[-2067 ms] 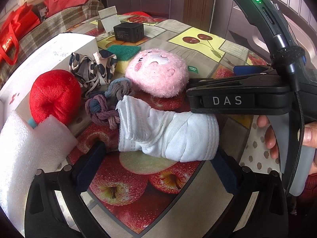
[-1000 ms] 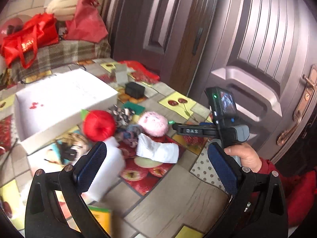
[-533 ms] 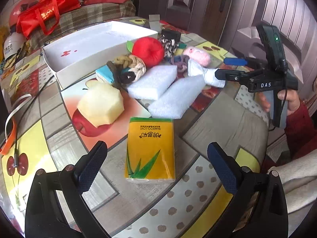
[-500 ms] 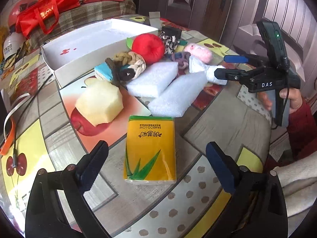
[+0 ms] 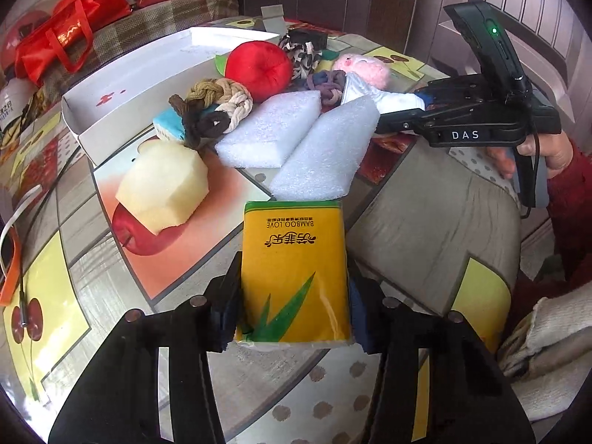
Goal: Organize soft objects
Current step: 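Carry tissue pack and sock into the white box and open both grippers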
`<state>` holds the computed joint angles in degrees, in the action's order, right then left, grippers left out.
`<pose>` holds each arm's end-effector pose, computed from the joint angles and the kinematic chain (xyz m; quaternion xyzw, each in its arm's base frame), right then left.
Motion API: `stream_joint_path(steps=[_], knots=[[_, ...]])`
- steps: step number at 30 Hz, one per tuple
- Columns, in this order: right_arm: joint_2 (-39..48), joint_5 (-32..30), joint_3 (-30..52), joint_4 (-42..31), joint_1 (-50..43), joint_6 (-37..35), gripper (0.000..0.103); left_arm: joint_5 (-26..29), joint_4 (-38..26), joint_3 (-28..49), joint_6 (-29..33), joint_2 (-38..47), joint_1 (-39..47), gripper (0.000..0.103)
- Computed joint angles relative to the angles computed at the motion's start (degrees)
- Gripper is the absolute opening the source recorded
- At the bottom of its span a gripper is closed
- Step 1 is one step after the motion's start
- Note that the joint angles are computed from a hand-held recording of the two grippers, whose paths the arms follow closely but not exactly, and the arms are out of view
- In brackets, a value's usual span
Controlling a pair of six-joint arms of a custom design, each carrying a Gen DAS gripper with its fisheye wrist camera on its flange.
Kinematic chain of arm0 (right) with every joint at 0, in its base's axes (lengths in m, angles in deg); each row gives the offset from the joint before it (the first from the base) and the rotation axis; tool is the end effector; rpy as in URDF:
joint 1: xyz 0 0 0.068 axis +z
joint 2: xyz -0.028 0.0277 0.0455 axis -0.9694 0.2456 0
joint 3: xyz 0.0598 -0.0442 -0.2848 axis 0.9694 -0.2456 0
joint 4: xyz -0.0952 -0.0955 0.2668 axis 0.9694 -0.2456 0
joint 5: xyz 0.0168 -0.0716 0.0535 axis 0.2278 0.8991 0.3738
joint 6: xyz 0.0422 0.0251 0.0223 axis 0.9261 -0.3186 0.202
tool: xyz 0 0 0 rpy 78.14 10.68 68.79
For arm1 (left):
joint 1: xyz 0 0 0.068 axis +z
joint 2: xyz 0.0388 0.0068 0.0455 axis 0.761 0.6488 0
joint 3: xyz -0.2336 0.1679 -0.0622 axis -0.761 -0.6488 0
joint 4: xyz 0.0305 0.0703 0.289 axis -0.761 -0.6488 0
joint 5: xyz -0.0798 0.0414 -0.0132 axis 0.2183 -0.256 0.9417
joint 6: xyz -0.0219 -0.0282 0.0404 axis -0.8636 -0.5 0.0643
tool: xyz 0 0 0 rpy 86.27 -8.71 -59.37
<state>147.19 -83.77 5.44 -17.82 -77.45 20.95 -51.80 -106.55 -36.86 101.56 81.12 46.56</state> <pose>0.2193 -0.0024 0.1496 -0.1069 0.9250 0.0071 0.3645 0.2313 -0.0284 0.1789 0.3931 0.8636 -0.1493 0.2781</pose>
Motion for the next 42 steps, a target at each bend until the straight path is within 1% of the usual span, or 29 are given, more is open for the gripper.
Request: stream_joint_path(steps=[2,3,5,6,7,8,9,11,13,14,15,17,18,19,20,21,22,25,33,37,42], knots=[[-2.07,-0.42,-1.01,0.06,-0.49,-0.59,0.035,0.97,-0.77,-0.1,0.97,-0.57,1.08,0.048],[-3.94,-1.43,-1.63,-0.18,-1.35,-0.85,0.035,2.63,-1.35,-0.26,1.82,-1.3,2.18,0.048],[-9.86,-5.44,-2.93,-1.41,-4.26,-1.05,0.035,7.45,-1.3,-1.38,2.84,-5.29,5.55,0.048],[-13.58,-7.34,-3.68,-1.61,-5.84,-1.02,0.035,9.25,0.36,-2.24,1.66,-7.83,7.25,0.048],[-17.12,-9.1,-4.65,-0.5,-7.65,-0.47,0.035,11.12,3.39,-3.22,-0.68,-9.99,8.97,0.048],[-20.12,-10.9,-5.38,0.93,-9.6,0.6,0.035,12.16,7.89,-4.33,-4.4,-11.6,10.35,0.048],[-21.89,-11.77,-5.75,3.02,-11.15,2.5,0.035,11.54,13.32,-5.34,-9.21,-12.32,11.05,0.048],[-22.53,-11.5,-6.13,8.14,-13.18,7.27,0.036,7.69,24.74,-6.45,-19.38,-10.45,11.36,0.048],[-20.02,-9.54,-6.07,13.16,-13.28,10.91,0.036,2.25,34.56,-6.84,-27.19,-6.02,10.88,0.048],[-17.87,-7.32,-6.16,16.26,-12.37,12.14,0.036,-0.48,38.64,-6.67,-29.8,-3.32,10.26,0.048],[-15.27,-4.73,-6.26,19.46,-11.12,12.59,0.036,-2.81,42.28,-6.22,-31.53,-0.21,9.74,0.048],[-8.78,0.61,-6.38,26.44,-8.69,13.98,0.036,-5.49,43.65,-3.02,-33.96,4.95,8.89,0.048],[-5.32,2.06,-6.28,29.67,-8.01,14.47,0.036,-6.39,46.12,-2.47,-35.19,6.63,8.72,0.048],[-1.89,3.81,-5.52,31.56,-7.19,14.89,0.036,-8.48,48.81,-2.05,-35.61,8.04,7.94,0.048],[0.8,4.06,-4.01,31.21,-7.1,15.61,0.036,-10.53,50.95,-1.62,-35.69,9.22,6.99,0.048],[2.18,3.11,-3.59,32.64,-7.69,17.07,0.036,-12.0,52.74,-1.01,-35.86,10.61,6.17,0.048],[3.34,4.17,-3.24,34.34,-7.13,17.89,0.036,-12.97,53.43,0.01,-36.16,12.08,5.61,0.048],[6.8,7.18,-1.67,37.7,-4.19,17.29,0.036,-15.06,52.38,3.29,-37.15,15.32,3.75,0.048],[15.52,13.0,2.89,43.77,3.8,12.89,0.036,-18.74,52.73,8.6,-37.73,20.96,0.78,0.048],[19.44,12.52,6.32,44.56,5.26,13.72,0.037,-18.91,50.68,11.85,-38.93,23.71,0.74,0.048],[23.36,11.97,10.36,44.05,6.5,16.26,0.037,-19.45,49.79,13.95,-39.93,25.51,0.43,0.048]])
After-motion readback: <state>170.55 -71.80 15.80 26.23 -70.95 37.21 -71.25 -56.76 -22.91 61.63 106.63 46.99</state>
